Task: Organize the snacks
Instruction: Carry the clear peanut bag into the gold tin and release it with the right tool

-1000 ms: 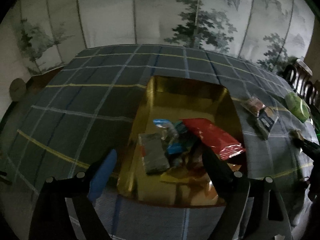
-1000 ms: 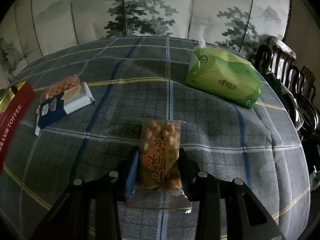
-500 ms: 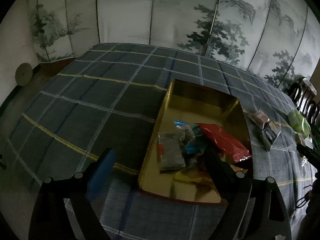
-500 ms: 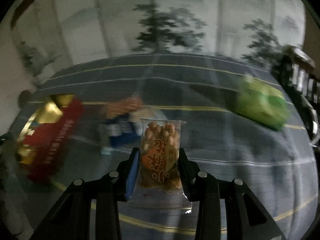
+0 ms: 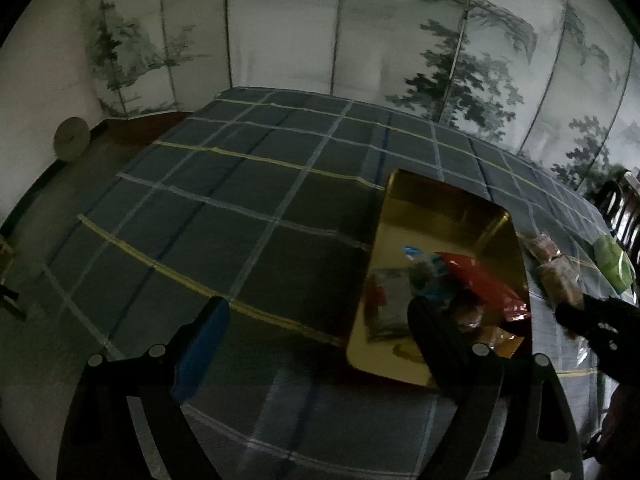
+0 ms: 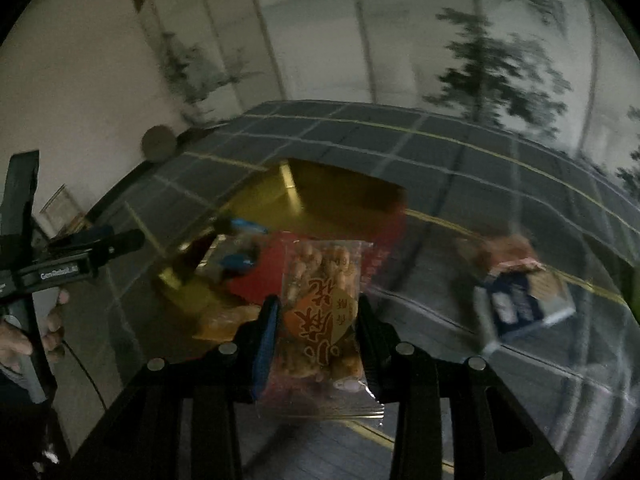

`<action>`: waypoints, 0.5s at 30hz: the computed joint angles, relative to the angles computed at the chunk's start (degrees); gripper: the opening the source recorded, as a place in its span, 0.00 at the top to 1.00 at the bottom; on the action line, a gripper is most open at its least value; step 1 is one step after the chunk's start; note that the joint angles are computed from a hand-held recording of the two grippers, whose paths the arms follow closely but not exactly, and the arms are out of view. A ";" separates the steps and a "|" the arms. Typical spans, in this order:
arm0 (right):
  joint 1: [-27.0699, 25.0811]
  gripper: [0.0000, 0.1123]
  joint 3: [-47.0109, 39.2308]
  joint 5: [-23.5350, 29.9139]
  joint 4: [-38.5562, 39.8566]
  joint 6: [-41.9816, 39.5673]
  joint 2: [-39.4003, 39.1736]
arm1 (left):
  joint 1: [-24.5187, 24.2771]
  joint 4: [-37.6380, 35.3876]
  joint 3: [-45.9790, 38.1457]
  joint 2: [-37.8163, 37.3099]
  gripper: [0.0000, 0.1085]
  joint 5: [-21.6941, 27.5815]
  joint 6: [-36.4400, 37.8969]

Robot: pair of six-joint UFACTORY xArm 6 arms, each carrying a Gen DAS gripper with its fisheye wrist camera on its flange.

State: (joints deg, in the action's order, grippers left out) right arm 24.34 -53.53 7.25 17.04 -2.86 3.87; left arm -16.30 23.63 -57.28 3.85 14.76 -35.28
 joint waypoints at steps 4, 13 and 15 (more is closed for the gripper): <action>1.92 0.67 -4.14 0.92 1.23 -1.63 3.90 | 0.92 0.76 0.85 -0.83 0.19 0.60 -0.96; 1.99 0.67 -9.72 2.72 -6.65 4.48 10.14 | 1.84 2.63 1.25 -0.93 0.19 1.65 -2.74; 1.69 0.67 -10.32 2.58 -9.62 6.83 10.75 | 1.81 2.64 1.24 -0.84 0.19 1.75 -2.76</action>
State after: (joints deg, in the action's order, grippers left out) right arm 26.03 -63.85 9.83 7.42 3.97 14.62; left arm -14.49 26.27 -56.04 3.00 16.51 -38.04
